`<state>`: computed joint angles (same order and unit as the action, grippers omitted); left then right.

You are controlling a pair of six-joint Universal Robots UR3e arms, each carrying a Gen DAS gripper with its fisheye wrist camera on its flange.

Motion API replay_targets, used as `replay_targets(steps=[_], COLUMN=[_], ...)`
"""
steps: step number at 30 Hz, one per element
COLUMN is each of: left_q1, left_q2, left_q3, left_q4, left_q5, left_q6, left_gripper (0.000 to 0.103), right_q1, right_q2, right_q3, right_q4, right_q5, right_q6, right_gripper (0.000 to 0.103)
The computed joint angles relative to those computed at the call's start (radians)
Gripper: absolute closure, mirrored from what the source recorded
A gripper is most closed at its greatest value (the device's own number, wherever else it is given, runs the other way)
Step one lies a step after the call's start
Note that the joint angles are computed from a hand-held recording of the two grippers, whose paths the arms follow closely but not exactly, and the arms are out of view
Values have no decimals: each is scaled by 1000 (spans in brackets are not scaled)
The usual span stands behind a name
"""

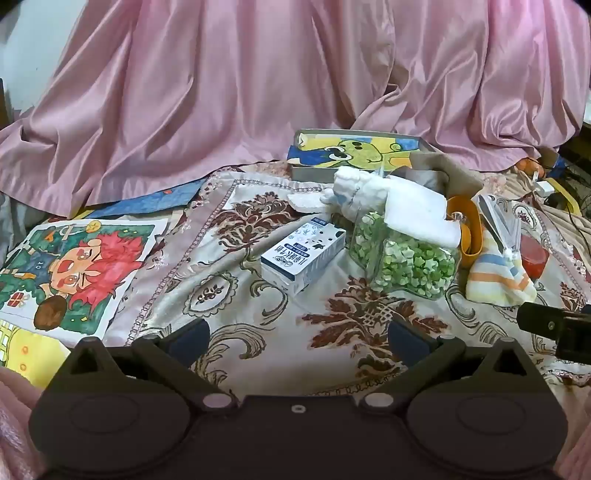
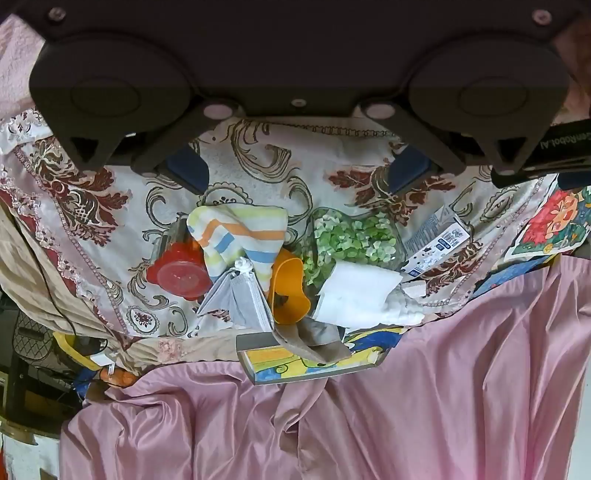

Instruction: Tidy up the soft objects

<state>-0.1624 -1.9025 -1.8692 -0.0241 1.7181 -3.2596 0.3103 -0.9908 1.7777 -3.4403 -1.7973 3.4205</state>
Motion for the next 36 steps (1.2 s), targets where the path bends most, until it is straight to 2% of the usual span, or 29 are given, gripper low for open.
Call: replay_targets(steps=[36], left_q1=[-1], left_q2=[-1], left_q3=[-1], left_q4=[5], left_q5=[3], left_q6=[2], left_gripper=[1], right_q1=[-1], right_q2=[-1], right_q3=[-2], right_q4=[12], right_q5=[3], right_q6=[2], right_gripper=[0])
